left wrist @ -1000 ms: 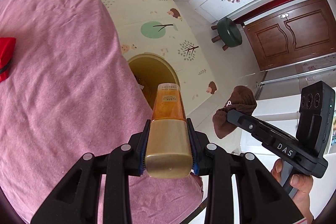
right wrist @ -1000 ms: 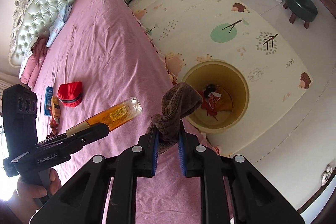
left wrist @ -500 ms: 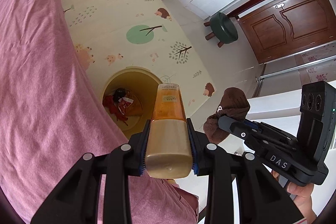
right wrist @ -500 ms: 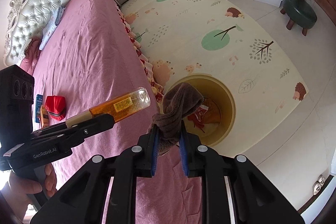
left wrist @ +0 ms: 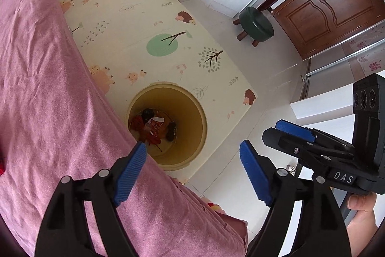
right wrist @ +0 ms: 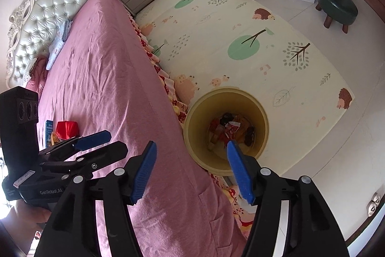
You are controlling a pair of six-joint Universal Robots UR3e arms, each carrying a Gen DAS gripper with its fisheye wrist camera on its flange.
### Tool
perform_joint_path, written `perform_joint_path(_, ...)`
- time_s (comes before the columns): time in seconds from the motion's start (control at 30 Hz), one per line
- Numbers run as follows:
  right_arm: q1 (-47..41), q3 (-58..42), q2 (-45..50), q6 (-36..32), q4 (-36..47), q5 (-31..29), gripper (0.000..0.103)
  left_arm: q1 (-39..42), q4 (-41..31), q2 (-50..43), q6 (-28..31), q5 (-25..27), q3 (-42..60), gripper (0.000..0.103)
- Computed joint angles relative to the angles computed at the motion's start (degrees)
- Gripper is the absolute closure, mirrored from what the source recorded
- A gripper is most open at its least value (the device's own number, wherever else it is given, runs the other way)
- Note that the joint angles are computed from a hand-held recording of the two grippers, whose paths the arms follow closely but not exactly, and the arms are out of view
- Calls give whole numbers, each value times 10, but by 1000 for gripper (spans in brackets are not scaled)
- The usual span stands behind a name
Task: Collect trash
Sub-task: 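Open both tools over the yellow bin to drop bottle and sock, then move both open tools back over the socks on the bed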
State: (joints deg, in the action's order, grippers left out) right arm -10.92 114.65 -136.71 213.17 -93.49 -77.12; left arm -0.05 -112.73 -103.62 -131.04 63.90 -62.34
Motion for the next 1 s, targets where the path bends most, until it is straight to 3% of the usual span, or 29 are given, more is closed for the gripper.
perform_joint_path(0.23,151,-68,136,100,-104,-53,43,83,-53,24,42,8,12,22)
perform_joint_path(0.63,381,-308,443,197,-208,-99,43,345,-138,16,157,50,92,22)
perform_joint_path(0.87,456,-568,657,205,-179,-92,43,454,-180,-70,178,52,231,22)
perform_joint_path(1.0,488,-807,812,195,-102,-88,43,500,-219,-145,180,47,350,22)
